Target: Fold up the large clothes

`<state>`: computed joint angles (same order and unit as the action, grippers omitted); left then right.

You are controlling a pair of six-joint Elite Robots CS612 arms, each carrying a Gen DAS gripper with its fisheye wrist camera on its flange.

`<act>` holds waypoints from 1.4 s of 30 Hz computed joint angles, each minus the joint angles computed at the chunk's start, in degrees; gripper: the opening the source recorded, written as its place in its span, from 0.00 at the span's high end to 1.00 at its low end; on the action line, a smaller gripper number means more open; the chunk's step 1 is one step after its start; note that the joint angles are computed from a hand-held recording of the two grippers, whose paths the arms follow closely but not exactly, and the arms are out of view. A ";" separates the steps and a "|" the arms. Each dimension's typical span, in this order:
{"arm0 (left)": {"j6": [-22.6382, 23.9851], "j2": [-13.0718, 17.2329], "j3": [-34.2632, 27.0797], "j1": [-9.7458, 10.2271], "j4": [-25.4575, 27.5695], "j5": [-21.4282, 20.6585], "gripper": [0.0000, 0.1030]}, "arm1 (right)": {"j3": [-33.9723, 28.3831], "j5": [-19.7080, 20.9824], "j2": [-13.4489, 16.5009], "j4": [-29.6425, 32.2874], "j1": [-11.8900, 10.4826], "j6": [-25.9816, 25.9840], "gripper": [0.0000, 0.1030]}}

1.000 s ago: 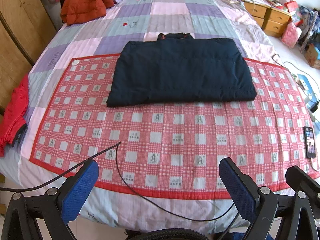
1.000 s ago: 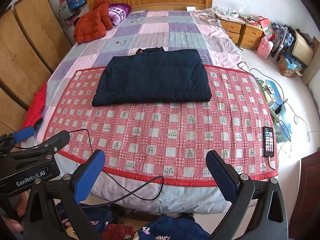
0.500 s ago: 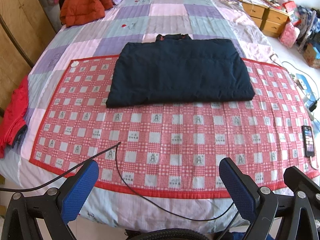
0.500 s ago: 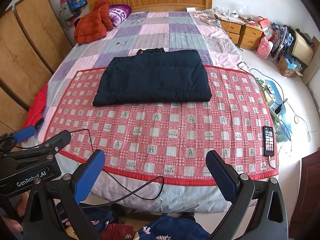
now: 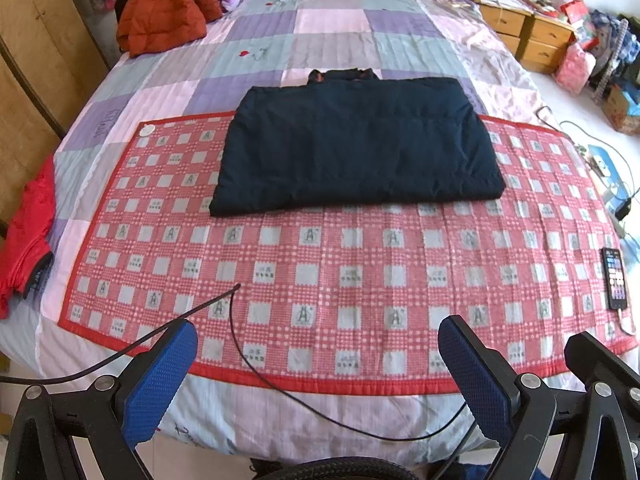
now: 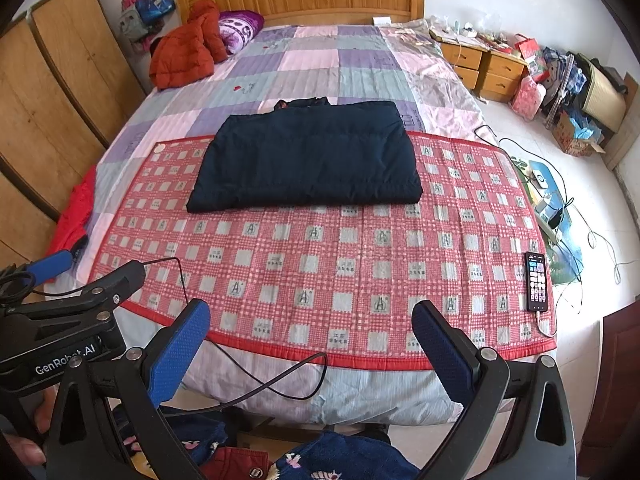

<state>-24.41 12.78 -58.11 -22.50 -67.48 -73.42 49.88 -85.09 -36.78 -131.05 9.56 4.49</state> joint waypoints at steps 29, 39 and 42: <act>0.26 0.00 0.05 -0.15 -0.02 0.02 0.04 | 0.11 -0.04 0.01 -0.37 0.02 -0.19 0.00; 0.96 0.22 -0.08 0.20 -0.05 -0.68 0.04 | -0.06 -0.07 0.05 -0.07 0.04 -0.24 0.00; 0.79 0.26 0.17 0.15 -0.32 -0.31 0.04 | -0.49 -0.07 0.29 0.31 0.08 -0.20 0.00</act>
<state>-23.63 13.04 -57.94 -22.35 -67.79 -73.73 49.39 -85.16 -36.49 -130.73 9.64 4.29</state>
